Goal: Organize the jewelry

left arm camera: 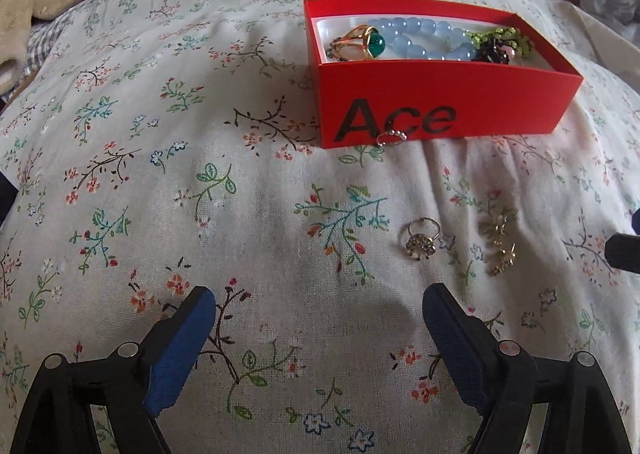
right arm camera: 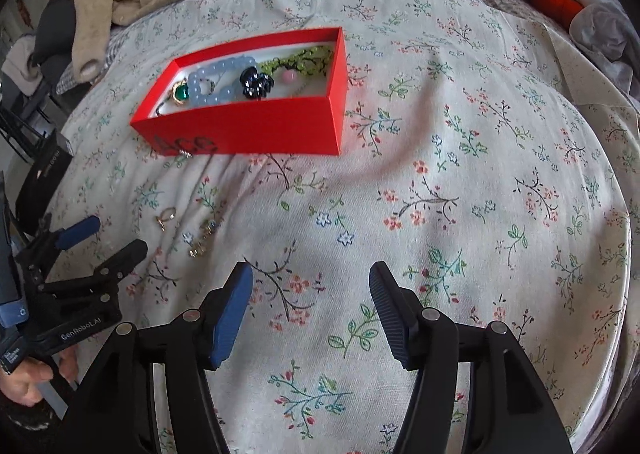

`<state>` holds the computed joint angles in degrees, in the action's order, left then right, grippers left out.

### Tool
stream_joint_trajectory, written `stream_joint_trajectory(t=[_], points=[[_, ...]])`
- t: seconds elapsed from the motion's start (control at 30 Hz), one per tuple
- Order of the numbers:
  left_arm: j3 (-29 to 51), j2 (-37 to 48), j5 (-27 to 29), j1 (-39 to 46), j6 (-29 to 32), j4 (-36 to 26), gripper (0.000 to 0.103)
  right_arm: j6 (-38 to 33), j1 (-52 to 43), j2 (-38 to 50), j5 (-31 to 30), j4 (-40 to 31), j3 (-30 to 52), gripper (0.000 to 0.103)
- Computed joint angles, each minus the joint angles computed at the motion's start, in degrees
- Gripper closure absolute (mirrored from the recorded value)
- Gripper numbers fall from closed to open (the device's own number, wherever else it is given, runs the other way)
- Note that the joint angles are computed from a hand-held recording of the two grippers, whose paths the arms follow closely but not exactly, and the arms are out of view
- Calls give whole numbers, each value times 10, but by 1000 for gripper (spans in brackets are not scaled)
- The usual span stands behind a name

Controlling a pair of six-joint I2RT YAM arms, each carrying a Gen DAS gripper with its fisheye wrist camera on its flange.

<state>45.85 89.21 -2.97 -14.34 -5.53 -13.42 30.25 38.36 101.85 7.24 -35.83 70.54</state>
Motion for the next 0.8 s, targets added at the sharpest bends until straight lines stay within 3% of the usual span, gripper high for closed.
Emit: stream_joint_trajectory(t=[0.17,0.23,0.37,0.5,0.53,0.8], points=[[-15,-5,11,-2,2,17,15,-13,12,2,13,14,-33,38],[-16,-5,14,-5,6,20,15,-19,19,-2,31,20,-43,29],[-22,-12,40,-15,12,26,18,-20,19,-9,38,33,-61,22],[-22,-9,67,-23,25,35,50,-22,12,-12,32,37,-65,20],[-19,-5,70,-23,29,36,54,-21,13,-12,34,36,-65,19],[3,26,83,-19,50,49,68,-13,20,-7,42,35,-60,19]])
